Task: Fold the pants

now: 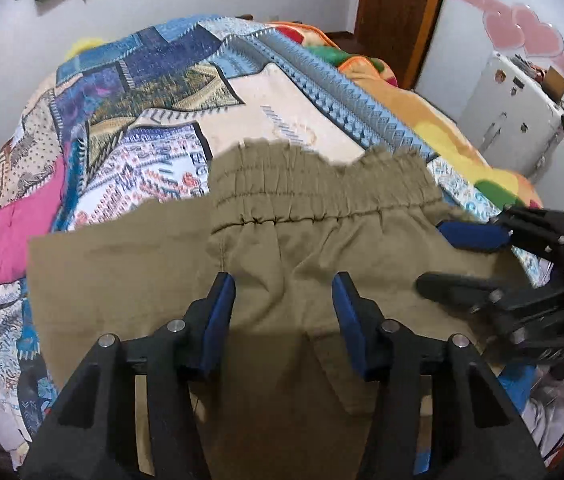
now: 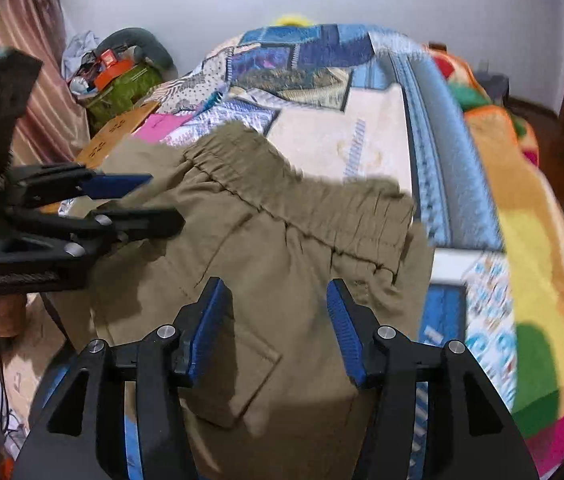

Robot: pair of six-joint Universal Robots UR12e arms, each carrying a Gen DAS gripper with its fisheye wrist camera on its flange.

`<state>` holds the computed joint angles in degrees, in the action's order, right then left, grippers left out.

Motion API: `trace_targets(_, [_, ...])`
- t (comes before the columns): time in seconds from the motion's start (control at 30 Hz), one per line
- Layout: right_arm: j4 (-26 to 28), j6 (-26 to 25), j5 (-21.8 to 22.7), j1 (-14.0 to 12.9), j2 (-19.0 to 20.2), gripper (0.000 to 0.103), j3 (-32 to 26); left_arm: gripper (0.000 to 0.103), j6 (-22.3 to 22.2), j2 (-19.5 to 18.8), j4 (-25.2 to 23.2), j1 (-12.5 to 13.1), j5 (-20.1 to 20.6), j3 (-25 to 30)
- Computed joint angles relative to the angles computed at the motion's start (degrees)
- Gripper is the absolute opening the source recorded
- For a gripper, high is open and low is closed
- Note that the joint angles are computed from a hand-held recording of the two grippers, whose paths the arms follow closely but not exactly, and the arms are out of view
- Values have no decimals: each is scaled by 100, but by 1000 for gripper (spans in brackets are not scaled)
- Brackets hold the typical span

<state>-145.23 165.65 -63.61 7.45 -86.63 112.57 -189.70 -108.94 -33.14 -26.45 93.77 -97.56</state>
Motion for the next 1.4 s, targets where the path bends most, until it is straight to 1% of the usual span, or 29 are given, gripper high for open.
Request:
trace_targets(0.07, [68, 35, 112, -61, -45, 52, 39, 52, 9, 64, -27, 34, -106, -54])
trace_targets(0.13, [159, 5, 189, -108, -112, 53, 78, 52, 58, 105, -4, 39, -117, -123])
trace_targets(0.27, [116, -58, 184, -151, -284, 54, 244, 52, 84, 327, 181, -2, 3, -415])
trace_targets(0.33, [107, -68, 139, -173, -366, 55, 307, 54, 39, 420, 251, -1, 25, -539])
trace_targets(0.37, [105, -74, 108, -186, -405, 57, 338, 54, 0, 478, 245, -9, 101, -604])
trace_targets(0.43, [26, -38, 9, -214, -482, 58, 417, 58, -54, 565, 188, -29, 274, -703])
trace_targets(0.47, [-4, -21, 28, -237, -517, 59, 454, 62, -95, 630, 211, -18, 272, -785])
trace_targets(0.53, [-15, 19, 2, -271, -580, 59, 504, 72, -223, 728, 239, -7, 378, -902])
trace_targets(0.67, [-119, 156, -277, -290, -696, 61, 601, 72, -537, 915, 199, 57, 532, -1079])
trace_targets(0.83, [-97, 533, -104, -470, -777, 61, 659, 72, -1022, 1064, 93, 251, 534, -1186])
trace_targets(0.93, [-197, 599, -228, -460, -705, 61, 596, 72, -1277, 1049, 51, 413, 368, -1174])
trace_targets(1.03, [-213, 692, -178, -450, -537, 63, 484, 72, -1446, 958, 25, 561, 13, -1121])
trace_targets(1.1, [-135, 750, -121, -437, -405, 63, 401, 72, -1495, 876, -4, 626, -191, -1074])
trace_targets(1.23, [122, 945, 35, -436, -152, 63, 240, 72, -1438, 749, 7, 618, -176, -973])
trace_targets(1.4, [123, 1178, 472, -536, 44, 64, 181, 72, -1142, 630, 62, 614, -242, -847])
